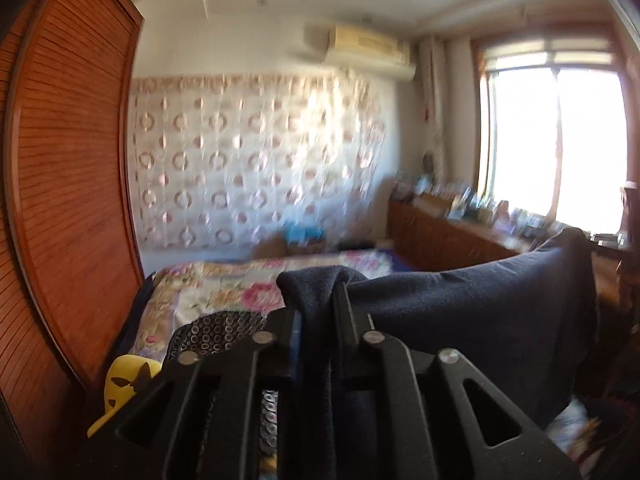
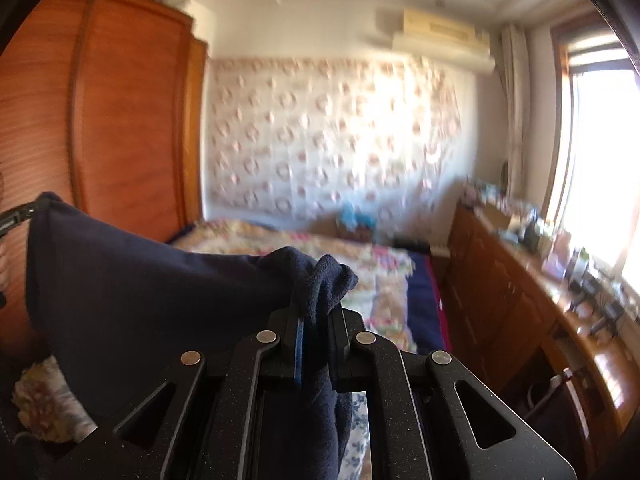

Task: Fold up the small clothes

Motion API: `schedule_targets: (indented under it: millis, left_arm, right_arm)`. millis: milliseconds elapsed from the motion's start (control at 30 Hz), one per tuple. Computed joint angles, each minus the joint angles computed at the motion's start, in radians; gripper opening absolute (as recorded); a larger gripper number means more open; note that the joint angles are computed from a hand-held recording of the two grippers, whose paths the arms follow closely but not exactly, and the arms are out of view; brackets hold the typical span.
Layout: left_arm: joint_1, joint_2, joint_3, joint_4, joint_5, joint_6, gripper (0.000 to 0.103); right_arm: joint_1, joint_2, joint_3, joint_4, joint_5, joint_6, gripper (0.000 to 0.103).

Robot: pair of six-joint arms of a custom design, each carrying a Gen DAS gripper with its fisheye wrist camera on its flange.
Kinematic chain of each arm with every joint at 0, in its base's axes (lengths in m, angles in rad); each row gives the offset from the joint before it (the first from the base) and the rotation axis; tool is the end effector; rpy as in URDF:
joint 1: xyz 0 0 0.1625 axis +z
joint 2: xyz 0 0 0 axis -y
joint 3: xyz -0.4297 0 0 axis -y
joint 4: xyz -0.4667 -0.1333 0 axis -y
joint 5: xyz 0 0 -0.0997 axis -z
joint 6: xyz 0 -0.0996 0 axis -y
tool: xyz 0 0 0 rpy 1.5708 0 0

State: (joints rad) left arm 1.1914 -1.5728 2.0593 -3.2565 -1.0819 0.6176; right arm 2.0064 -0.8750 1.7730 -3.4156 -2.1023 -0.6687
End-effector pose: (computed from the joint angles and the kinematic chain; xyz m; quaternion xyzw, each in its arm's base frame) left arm -0.0290 -0.5588 0.4350 0.2630 0.7688 -0.5199 0.2634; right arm 0.3680 -0.5944 0.1581 0.3485 -0.7940 0.4097 0.2833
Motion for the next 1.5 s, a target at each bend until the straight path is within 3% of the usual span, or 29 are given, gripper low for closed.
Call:
schedule_targets:
  millis: [33,100,133,233,400,600,967,1033,1233,1500]
  left_arm:
    - [0.029,0.07,-0.053,0.035,0.036,-0.015,0.017]
    - [0.07,0.118,-0.102,0.128,0.024,-0.055,0.021]
    - [0.091,0.134,-0.11,0.157,0.017,-0.066,0.029]
    - [0.122,0.125,-0.063,0.174,-0.011,-0.065,0.043]
    - [0.14,0.092,0.022,0.198,0.002,-0.065,0.051]
    - [0.168,0.037,0.114,0.215,-0.028,-0.121,0.052]
    - [0.22,0.079,0.147,0.251,-0.03,-0.145,0.053]
    - [0.224,0.09,0.147,0.254,-0.02,-0.147,0.053]
    - [0.236,0.115,0.138,0.274,-0.004,-0.16,0.053]
    - [0.212,0.151,0.165,0.176,0.063,-0.075,0.055]
  right_arm:
    - [-0.029,0.049,-0.055,0.016,-0.01,0.007,0.009]
    - [-0.07,0.12,-0.123,0.018,-0.03,0.035,0.03]
    - [-0.091,0.157,-0.162,0.042,-0.059,0.085,0.043]
    - [-0.135,0.191,-0.169,0.064,-0.036,0.141,0.043]
    - [-0.161,0.202,-0.102,0.039,-0.039,0.074,0.044]
    - [-0.183,0.168,0.02,-0.01,0.016,0.111,0.044]
    - [-0.266,0.132,0.138,0.009,0.084,0.233,0.046]
    - [-0.275,0.126,0.149,0.02,0.084,0.262,0.056]
    - [-0.282,0.126,0.156,0.06,0.082,0.279,0.056]
    - [-0.269,0.174,0.093,0.067,0.052,0.254,0.056]
